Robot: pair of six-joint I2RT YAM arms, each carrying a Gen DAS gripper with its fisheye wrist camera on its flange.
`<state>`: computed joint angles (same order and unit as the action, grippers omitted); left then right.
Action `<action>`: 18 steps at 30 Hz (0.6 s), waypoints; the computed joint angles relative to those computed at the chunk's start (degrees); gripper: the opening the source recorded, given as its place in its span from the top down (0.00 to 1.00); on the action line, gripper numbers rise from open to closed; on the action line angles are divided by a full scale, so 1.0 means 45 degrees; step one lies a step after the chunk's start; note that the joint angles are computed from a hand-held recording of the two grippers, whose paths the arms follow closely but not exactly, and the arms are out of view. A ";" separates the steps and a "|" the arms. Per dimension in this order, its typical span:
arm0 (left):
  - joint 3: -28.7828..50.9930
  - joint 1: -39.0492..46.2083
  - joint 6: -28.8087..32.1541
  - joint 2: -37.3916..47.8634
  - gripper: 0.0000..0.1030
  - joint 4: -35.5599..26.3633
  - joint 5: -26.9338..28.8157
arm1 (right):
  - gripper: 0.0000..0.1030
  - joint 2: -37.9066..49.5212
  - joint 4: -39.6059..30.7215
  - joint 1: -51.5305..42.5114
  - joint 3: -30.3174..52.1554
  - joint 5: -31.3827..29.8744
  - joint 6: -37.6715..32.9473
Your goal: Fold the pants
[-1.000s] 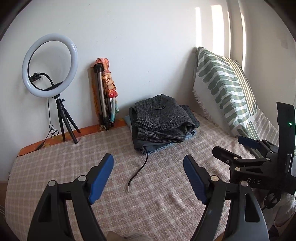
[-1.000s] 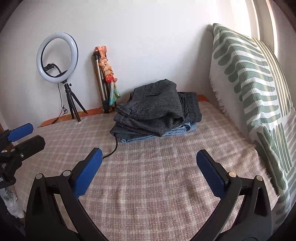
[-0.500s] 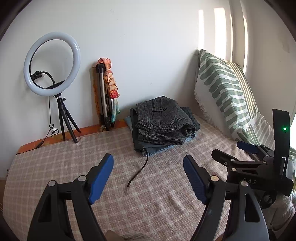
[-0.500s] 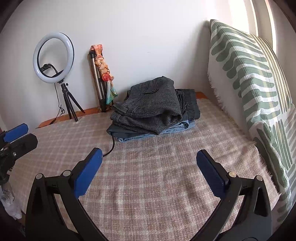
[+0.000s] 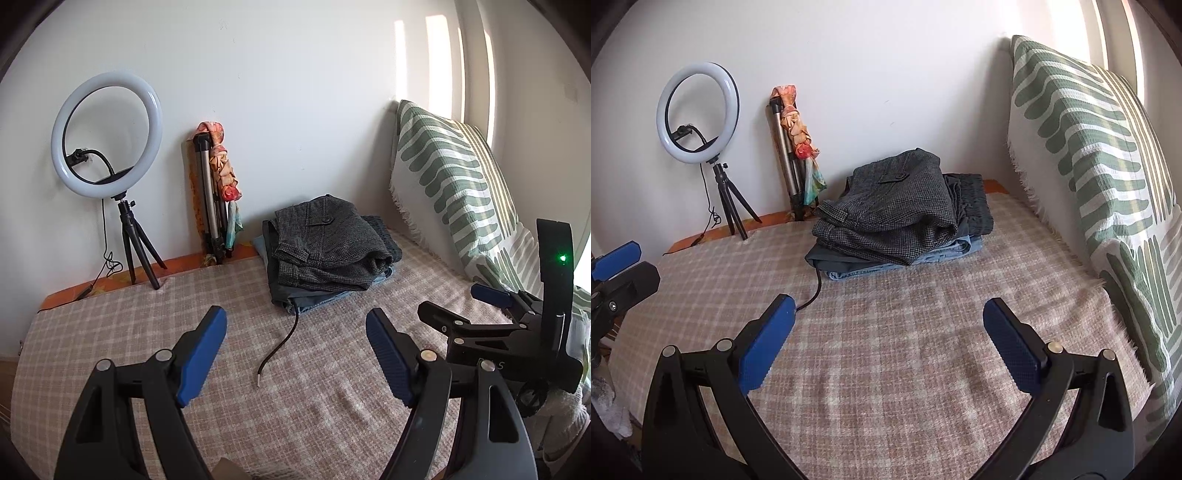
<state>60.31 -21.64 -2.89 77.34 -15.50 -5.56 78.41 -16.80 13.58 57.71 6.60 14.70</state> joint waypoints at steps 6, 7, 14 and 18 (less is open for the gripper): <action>-0.0037 -0.0062 -0.0021 -0.0030 0.23 0.0028 -0.0119 | 0.00 -0.0008 -0.0004 0.0043 -0.0035 0.0010 0.0084; -0.0031 -0.0064 -0.0019 -0.0027 0.23 0.0028 -0.0138 | 0.00 -0.0002 -0.0024 0.0057 -0.0013 0.0016 0.0104; -0.0019 -0.0070 -0.0087 -0.0017 0.23 -0.0042 -0.0200 | 0.00 0.0038 -0.0003 0.0028 0.0003 -0.0035 0.0107; -0.0022 -0.0056 -0.0082 -0.0019 0.23 -0.0034 -0.0182 | 0.00 0.0041 -0.0003 0.0024 0.0007 -0.0036 0.0093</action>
